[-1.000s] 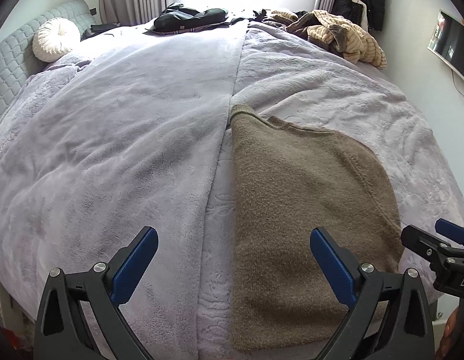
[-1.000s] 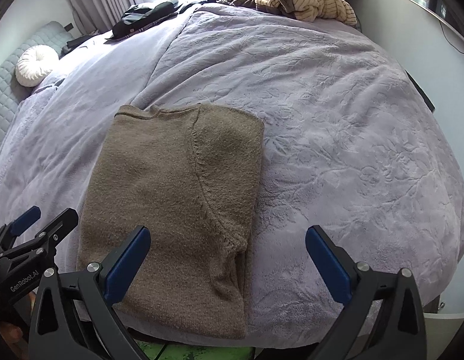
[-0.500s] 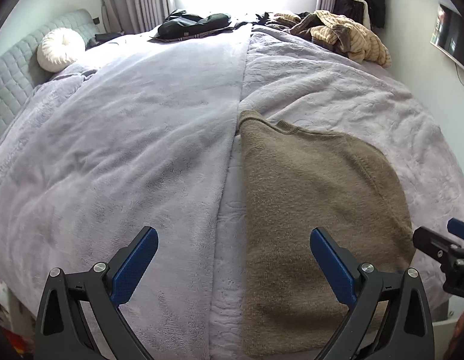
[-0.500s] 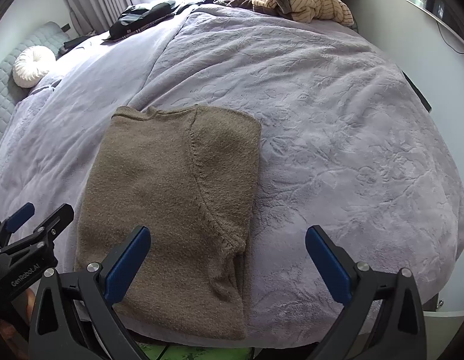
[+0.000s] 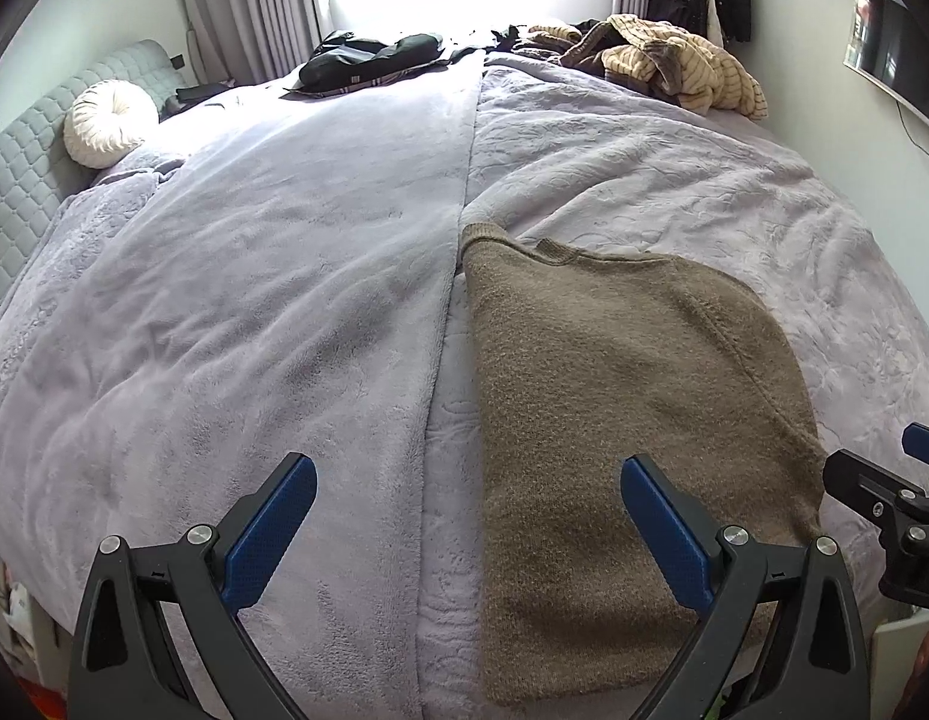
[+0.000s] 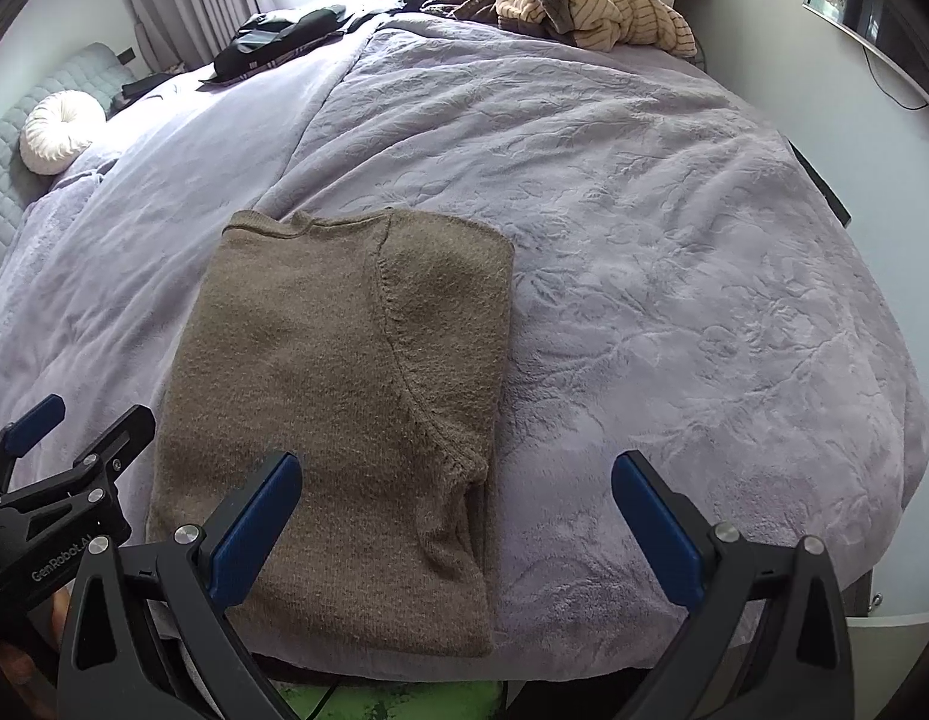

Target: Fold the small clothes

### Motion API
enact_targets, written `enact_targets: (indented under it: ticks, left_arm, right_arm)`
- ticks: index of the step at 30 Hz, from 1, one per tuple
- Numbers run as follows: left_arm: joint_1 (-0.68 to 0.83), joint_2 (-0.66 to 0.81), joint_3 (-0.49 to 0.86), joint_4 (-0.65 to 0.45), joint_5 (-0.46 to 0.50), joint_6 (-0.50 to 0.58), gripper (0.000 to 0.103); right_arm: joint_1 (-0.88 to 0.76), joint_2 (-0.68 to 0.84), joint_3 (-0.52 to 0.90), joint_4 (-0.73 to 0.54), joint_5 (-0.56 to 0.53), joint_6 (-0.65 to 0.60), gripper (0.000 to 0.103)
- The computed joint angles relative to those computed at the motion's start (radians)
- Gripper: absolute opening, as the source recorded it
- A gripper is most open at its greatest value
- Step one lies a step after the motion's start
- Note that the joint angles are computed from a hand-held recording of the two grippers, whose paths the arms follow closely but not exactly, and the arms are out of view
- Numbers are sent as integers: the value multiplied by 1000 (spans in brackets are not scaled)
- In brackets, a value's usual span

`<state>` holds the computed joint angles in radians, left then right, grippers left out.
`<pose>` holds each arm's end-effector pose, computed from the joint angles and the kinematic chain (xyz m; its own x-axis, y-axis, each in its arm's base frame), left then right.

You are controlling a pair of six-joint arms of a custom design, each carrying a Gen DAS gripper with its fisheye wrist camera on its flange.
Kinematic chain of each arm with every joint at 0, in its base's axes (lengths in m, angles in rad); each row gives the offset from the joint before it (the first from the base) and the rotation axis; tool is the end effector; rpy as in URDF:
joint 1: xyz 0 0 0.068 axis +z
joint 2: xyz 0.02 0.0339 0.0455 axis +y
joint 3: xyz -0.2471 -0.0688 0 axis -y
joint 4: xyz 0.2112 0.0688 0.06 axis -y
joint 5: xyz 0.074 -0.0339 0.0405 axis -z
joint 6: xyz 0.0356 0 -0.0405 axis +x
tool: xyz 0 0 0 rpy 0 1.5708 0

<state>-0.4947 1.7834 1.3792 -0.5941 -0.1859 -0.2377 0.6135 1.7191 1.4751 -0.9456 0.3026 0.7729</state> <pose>0.3102 -0.1599 0.2355 -0.8081 0.1730 -0.5631 0.1936 0.9808 0.0234 0.2646 0.1733 0.2649 -0.8638 0.2069 -0.4595 0.2014 0.9776 0.0617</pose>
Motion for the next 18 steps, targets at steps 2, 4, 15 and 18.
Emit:
enact_targets:
  ticks: [2, 4, 15, 18]
  left_arm:
    - [1, 0, 1, -1, 2, 0, 102]
    - [0, -1, 0, -1, 1, 1, 102]
    - [-11, -15, -11, 0, 4, 1, 102]
    - [-13, -13, -5, -5, 6, 1, 102]
  right_arm:
    - [2, 0, 0, 1, 2, 2, 103]
    - [2, -2, 1, -3, 6, 1, 103]
    - [-3, -9, 1, -9, 9, -2, 103]
    - [-2, -11, 1, -13, 11, -3, 103]
